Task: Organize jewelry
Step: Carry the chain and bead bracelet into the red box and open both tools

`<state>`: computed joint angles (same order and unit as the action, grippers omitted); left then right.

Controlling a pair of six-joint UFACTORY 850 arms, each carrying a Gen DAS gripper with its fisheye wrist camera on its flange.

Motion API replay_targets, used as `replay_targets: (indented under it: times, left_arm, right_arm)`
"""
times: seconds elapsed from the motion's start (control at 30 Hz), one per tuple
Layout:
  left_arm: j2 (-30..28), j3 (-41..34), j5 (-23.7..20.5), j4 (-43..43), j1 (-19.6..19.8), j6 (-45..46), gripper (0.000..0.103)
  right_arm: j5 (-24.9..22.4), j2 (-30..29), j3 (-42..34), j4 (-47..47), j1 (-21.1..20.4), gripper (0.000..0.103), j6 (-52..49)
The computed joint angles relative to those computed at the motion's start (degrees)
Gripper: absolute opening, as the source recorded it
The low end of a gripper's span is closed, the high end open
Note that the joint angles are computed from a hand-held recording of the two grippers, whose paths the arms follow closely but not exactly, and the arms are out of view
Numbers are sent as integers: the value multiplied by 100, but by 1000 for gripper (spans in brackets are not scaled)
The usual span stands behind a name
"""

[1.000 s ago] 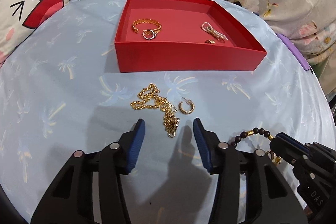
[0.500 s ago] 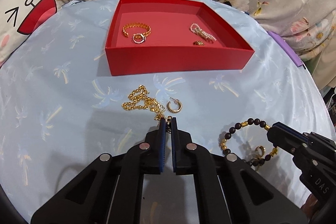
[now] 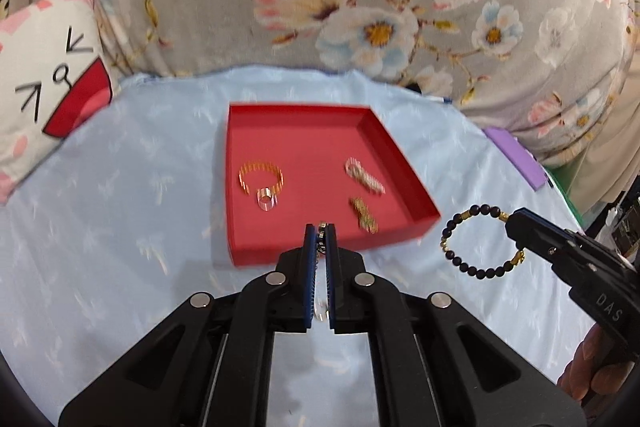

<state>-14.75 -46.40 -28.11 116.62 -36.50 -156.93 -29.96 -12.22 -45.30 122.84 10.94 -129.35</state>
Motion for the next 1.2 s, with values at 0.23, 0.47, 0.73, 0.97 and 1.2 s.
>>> replay_targets:
  times: [0.23, 0.47, 0.73, 0.97, 1.2]
  left_arm:
    - [-367, -773, 262, -37, 570, 669, 4]
    - [-1211, -1718, 747, -189, 1100, 999, 3]
    - [-1845, -2397, 927, -250, 1421, 1146, 3]
    - [-2196, -2793, 907, -688, 1503, 1609, 4]
    - [-2192, -2725, 671, -953, 1481, 1756, 41]
  right_arm:
    - [65, -831, -1307, -553, 210, 7, 895]
    - [523, -1914, -2561, -1069, 521, 7, 1565]
    - [939, -2985, -3716, -2231, 681, 7, 2958]
    - [1422, -3346, -4109, -3033, 783, 9, 3659]
    - [1298, -3121, -3770, -1549, 668, 22, 2249]
